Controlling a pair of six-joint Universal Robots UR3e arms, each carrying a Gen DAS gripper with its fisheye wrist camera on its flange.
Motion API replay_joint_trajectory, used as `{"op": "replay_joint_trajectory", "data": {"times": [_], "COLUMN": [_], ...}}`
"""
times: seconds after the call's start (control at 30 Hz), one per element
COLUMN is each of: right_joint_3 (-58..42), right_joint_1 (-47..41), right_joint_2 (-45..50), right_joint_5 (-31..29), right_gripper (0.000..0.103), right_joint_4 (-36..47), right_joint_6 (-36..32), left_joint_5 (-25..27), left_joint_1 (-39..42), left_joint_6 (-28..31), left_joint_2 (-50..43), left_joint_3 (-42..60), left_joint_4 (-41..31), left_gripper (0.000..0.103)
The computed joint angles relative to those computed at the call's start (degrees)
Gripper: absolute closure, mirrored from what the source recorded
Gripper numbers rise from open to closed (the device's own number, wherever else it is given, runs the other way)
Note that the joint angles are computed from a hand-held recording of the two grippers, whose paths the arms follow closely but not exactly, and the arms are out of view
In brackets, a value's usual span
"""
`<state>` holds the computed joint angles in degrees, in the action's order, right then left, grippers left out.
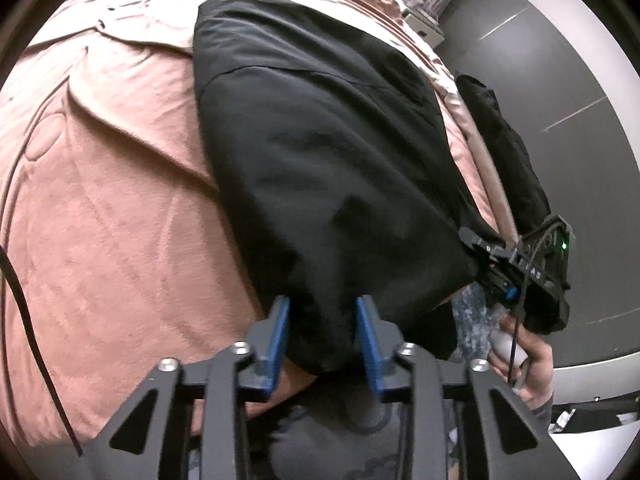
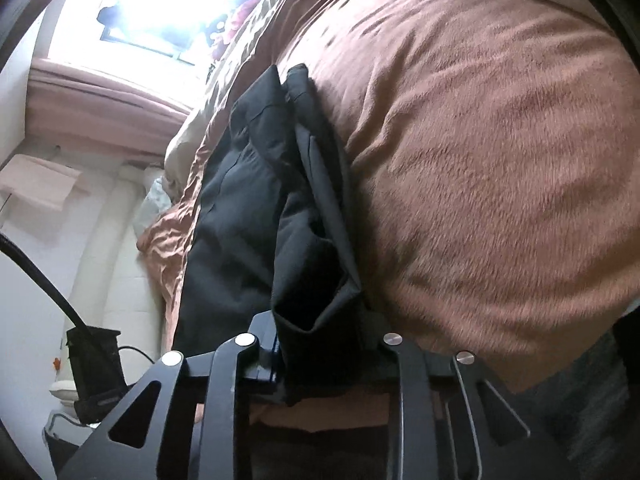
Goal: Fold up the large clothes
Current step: 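Close the left tool on the jacket end while the right tool grips beside it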
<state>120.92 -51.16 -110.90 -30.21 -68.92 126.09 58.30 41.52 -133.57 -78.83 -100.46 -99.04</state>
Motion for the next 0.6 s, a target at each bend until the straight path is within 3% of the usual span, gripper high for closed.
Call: {"op": "replay_joint_trajectory", "data": {"times": [0.37, 0.6], "right_joint_3": [0.8, 2.02], "right_joint_1": [-4.18, -6.02], "right_joint_2": [-12.68, -11.27], "right_joint_5": [-4.38, -4.25], "right_gripper": [0.081, 0.082], "right_joint_4": [25.31, 23.6], "right_joint_6": [-14.99, -14.64], "left_joint_5": [0.55, 1.3], "left_joint_1": [7.62, 9.72], "left_joint_6": [4.58, 5.58], "left_joint_2": [-1.75, -0.4], "left_joint_3": [3.42, 3.32], "left_joint_4": [-3.98, -5.21], "left_gripper": [0.081, 0.081]}}
